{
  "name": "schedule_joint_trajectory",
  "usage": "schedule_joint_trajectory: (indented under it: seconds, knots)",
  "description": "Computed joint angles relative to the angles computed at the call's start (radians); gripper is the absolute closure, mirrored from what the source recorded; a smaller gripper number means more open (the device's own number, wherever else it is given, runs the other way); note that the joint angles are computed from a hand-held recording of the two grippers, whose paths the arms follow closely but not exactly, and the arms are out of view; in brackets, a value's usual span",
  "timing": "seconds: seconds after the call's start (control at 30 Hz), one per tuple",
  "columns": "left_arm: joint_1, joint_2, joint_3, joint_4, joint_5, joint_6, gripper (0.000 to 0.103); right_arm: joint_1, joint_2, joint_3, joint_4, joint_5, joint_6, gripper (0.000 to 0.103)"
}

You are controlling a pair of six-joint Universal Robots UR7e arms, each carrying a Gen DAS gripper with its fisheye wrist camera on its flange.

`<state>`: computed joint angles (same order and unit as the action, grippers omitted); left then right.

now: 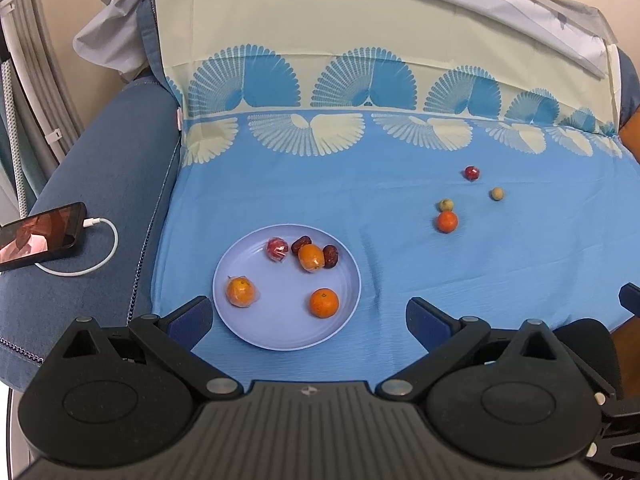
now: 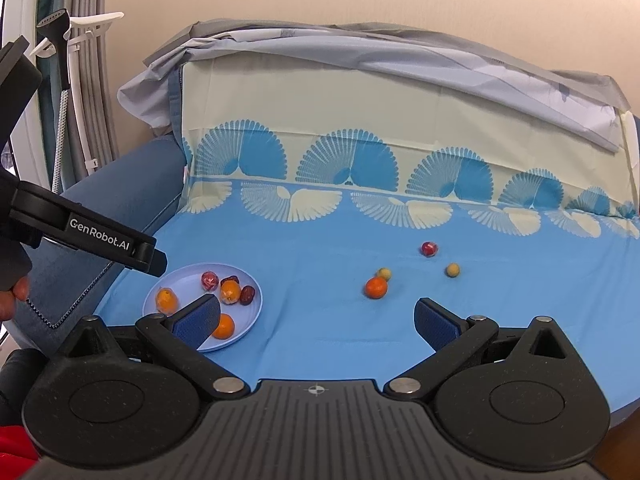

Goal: Organize fruits

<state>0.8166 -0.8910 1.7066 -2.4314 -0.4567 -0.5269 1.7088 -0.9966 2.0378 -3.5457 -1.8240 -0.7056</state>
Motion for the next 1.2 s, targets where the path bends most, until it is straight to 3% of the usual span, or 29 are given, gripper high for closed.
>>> schedule_joint_trajectory:
  seconds: [0.73, 1.2]
  knots:
    - [0.025, 0.044, -0.068, 0.063, -0.009, -0.011, 0.000, -0.028, 0.017, -0.019, 0.021, 0.030, 0.025, 0.001]
    - [0.051, 0.105, -0.160, 0.115, -0.034, -0.004, 0.000, -0.057, 0.041, -0.071, 0.052, 0.017, 0.103, 0.001]
